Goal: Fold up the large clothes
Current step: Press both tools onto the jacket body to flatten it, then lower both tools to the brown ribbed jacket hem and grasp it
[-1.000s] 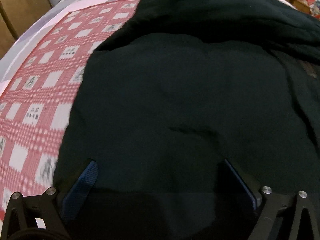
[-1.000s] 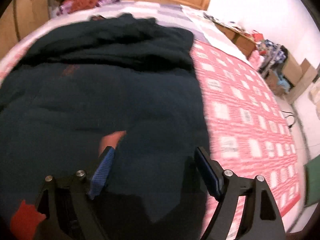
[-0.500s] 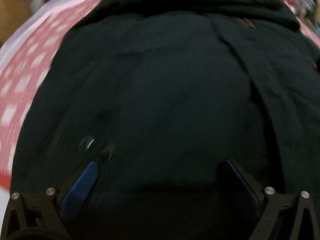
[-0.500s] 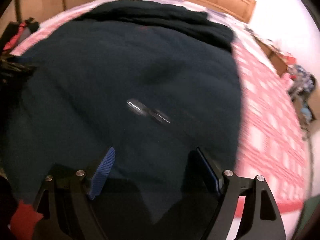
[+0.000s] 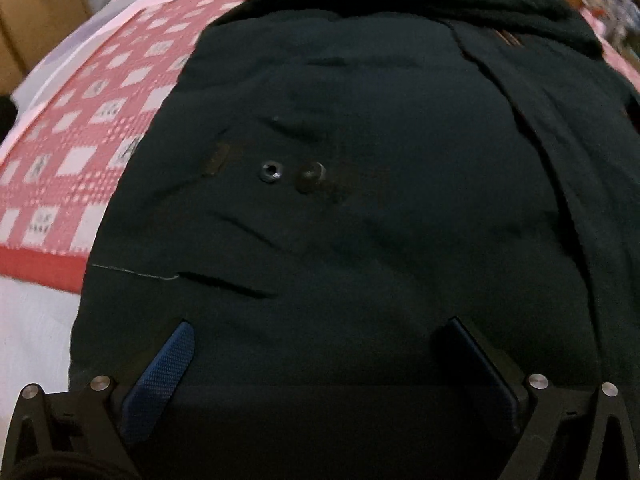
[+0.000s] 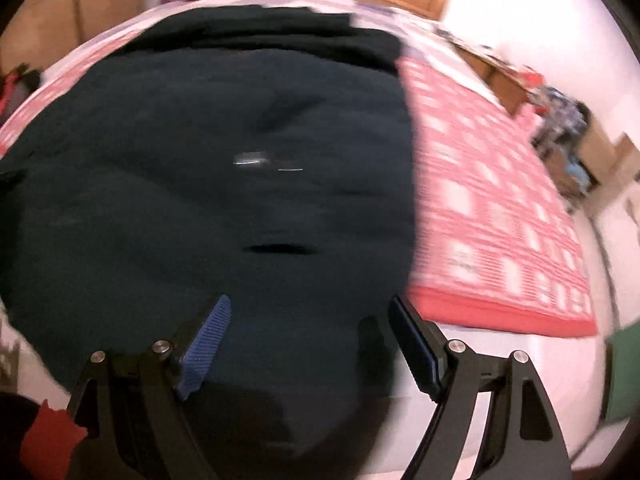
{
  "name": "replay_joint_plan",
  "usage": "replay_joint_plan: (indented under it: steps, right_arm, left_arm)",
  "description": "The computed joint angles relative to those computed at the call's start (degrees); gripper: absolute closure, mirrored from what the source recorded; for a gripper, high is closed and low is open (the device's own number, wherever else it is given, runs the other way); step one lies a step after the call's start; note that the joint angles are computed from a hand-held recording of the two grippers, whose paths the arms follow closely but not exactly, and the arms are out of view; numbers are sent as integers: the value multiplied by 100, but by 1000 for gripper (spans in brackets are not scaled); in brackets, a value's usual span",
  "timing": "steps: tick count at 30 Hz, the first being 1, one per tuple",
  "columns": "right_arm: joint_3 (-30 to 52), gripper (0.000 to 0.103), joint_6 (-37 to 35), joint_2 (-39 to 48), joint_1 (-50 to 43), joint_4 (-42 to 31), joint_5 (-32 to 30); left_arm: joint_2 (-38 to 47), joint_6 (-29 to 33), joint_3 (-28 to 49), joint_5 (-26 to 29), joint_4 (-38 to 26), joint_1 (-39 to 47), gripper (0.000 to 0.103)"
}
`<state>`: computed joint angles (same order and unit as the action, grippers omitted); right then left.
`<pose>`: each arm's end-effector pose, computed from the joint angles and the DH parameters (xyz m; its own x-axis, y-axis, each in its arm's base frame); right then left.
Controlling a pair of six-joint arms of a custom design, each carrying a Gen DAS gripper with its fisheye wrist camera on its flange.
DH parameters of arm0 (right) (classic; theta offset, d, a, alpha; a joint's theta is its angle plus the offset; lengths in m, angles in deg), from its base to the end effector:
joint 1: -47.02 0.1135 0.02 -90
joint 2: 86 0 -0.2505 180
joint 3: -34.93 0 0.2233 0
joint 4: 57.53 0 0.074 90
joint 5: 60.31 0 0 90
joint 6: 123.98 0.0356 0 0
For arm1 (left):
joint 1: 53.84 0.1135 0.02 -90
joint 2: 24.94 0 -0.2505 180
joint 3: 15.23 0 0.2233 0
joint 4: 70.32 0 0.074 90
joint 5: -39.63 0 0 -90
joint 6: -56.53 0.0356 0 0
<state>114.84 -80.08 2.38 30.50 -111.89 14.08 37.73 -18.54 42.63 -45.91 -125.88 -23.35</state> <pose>0.2743 -0.0714 0.2347 -0.7039 -0.5151 -0.4891 -0.5064 0.8468 -0.1630 0.1579 0.0898 0.2221 -0.8455 -0.1998 -0.4951 -0.2638 0.9626 0.0621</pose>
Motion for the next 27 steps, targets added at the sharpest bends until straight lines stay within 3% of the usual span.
replay_joint_plan:
  steps: [5, 10, 15, 21, 27]
  right_arm:
    - [-550, 20, 466, -159, -100, 658, 438]
    - [-61, 20, 819, 164, -904, 483, 1057]
    - [-438, 20, 711, -455, -847, 468, 1217]
    - [-672, 20, 1108, -719, -901, 307, 1234]
    - [-828, 20, 867, -1094, -1017, -5, 1182]
  left_arm:
    - [-27, 1113, -15, 554, -145, 1541, 0]
    - [305, 2083, 257, 898, -249, 2895, 0]
    - [353, 2720, 444, 1055, -411, 3782, 0]
    - [371, 3752, 639, 1338, -815, 4972, 0]
    - [288, 4295, 778, 1530, -1139, 5602, 1]
